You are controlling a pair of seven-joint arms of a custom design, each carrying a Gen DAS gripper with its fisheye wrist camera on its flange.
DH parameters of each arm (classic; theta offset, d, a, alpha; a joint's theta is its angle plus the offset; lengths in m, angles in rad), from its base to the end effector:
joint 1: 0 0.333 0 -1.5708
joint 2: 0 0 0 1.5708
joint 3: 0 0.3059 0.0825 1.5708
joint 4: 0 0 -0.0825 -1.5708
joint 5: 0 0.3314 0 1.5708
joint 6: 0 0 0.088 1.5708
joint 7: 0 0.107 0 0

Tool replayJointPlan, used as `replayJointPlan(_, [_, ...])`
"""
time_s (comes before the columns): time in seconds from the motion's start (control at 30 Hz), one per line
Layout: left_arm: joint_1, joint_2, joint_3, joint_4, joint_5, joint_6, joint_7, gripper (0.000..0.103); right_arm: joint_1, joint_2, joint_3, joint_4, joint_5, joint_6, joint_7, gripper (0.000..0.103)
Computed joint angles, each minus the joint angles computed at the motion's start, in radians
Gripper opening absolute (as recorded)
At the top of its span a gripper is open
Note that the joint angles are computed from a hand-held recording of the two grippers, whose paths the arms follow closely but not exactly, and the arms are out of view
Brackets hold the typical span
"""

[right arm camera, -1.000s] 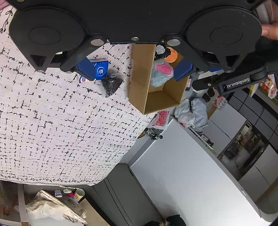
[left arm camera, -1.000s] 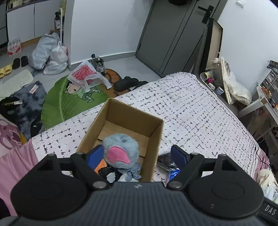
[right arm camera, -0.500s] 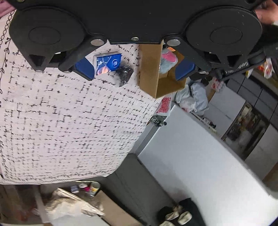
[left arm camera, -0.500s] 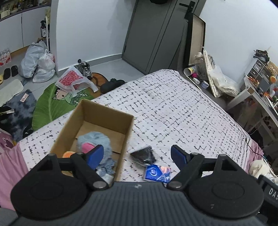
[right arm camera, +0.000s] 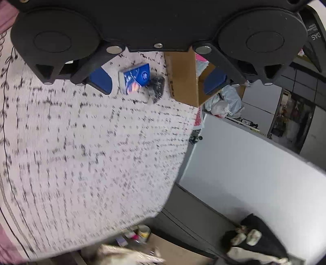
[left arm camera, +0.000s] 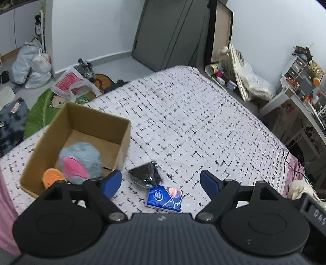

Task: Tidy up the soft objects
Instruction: 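Withdraw both tools from the box toward the bag and tissue pack, then grasp the black plastic bag with left tool while right tool grasps blue tissue pack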

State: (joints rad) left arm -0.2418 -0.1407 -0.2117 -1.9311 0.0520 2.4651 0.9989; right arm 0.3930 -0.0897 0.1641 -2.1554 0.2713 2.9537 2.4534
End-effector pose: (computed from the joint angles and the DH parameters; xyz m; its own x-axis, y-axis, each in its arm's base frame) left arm 0.4611 -0.2332 0.6255 -0.0071 -0.9634 0.2681 -0.8115 -0.1511 -0.5645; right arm 0.4520 0.2640 0.5585 -0.2507 -0.6495 -0.7179 -0.7270 0.6160 -0.3035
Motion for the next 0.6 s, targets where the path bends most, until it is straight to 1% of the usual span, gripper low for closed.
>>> replayJointPlan(0.1, [-0.004,0.036,-0.003,0.020,-0.011,-0.010,0.006,0.083,0.004,0.014,-0.004,0.000,0.019,-0.013,-0.001,0.091])
replayJointPlan(0.3, [-0.005,0.096,-0.007,0.042,-0.034,-0.020,0.030,0.083,0.022,0.040,-0.012,0.007,0.094,-0.018,-0.054,0.085])
replayJointPlan(0.37, [-0.005,0.112,-0.010,0.044,-0.040,-0.017,0.038,0.083,0.027,0.050,-0.014,0.013,0.124,-0.028,-0.066,0.081])
replayJointPlan(0.43, [-0.005,0.131,-0.012,0.053,-0.042,-0.021,0.040,0.083,0.031,0.059,-0.015,0.020,0.156,-0.029,-0.086,0.080])
replayJointPlan(0.53, [-0.004,0.153,-0.016,0.058,-0.038,-0.020,0.034,0.083,0.028,0.068,-0.016,0.028,0.123,-0.034,-0.060,0.080])
replayJointPlan(0.6, [-0.006,0.165,-0.018,0.058,-0.013,-0.011,0.015,0.083,0.023,0.070,-0.018,0.025,0.085,-0.039,-0.017,0.080])
